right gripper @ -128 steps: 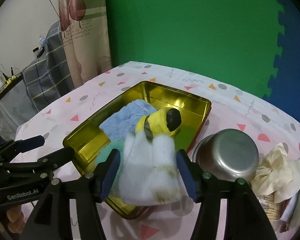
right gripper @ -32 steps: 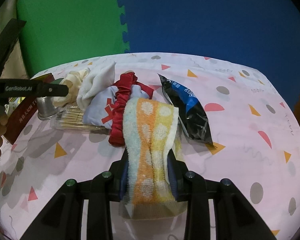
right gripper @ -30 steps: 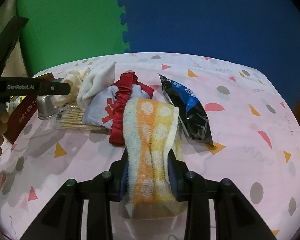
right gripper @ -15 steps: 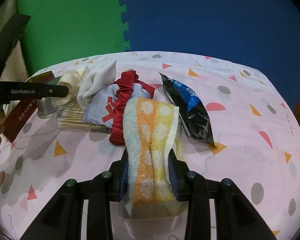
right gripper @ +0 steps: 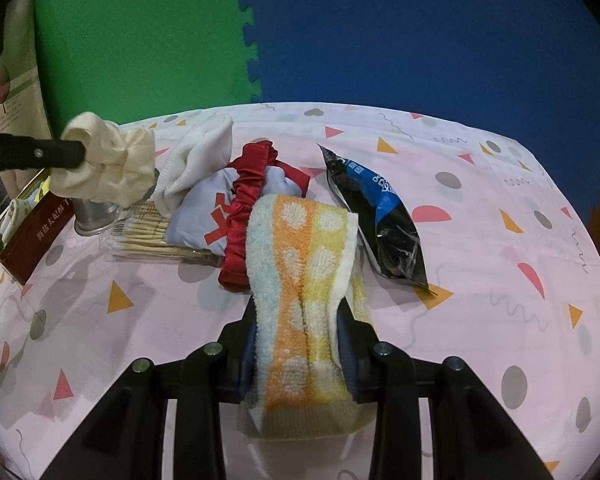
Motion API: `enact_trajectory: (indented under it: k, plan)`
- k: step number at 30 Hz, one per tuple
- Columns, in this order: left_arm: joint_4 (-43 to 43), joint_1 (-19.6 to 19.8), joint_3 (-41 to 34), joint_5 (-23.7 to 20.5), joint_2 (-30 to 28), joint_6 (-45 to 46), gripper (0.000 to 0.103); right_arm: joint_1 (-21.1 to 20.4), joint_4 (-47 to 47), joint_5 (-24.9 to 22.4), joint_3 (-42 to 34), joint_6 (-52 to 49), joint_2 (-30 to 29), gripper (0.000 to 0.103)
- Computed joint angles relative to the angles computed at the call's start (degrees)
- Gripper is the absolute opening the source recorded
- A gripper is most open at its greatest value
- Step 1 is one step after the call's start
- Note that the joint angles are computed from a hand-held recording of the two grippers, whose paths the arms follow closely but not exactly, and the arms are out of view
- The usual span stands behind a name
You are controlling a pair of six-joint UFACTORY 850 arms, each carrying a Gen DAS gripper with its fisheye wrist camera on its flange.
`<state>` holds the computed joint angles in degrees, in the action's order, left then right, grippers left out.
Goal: Organize soft objects
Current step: 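Carry the cream scrunchie into the tin box and open the left gripper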
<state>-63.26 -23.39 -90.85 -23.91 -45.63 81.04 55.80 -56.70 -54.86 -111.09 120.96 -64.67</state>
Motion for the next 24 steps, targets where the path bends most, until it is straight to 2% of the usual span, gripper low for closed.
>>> enact_trajectory:
  k: [4, 11, 14, 20, 24]
  plan:
    - [0.4, 0.7, 0.6, -0.9, 1.3, -0.6, 0.007, 0.0, 0.0, 0.0, -0.1, 0.0, 0.0, 0.036]
    - [-1.8, 2.5, 1.9, 0.7, 3.5, 2.0, 0.007, 0.0, 0.0, 0.0, -0.1, -0.1, -0.1, 0.036]
    - [-0.8, 3.5, 1.3, 1.0, 3.7, 0.7, 0.007, 0.0, 0.0, 0.0, -0.1, -0.1, -0.1, 0.036]
    - [2.1, 5.6, -0.8, 4.1, 3.4, -2.5, 0.007, 0.0, 0.0, 0.0, -0.2, -0.1, -0.1, 0.036]
    - [7.0, 7.1, -4.1, 6.1, 1.7, -8.1, 0.007, 0.0, 0.0, 0.0, -0.1, -0.1, -0.1, 0.036]
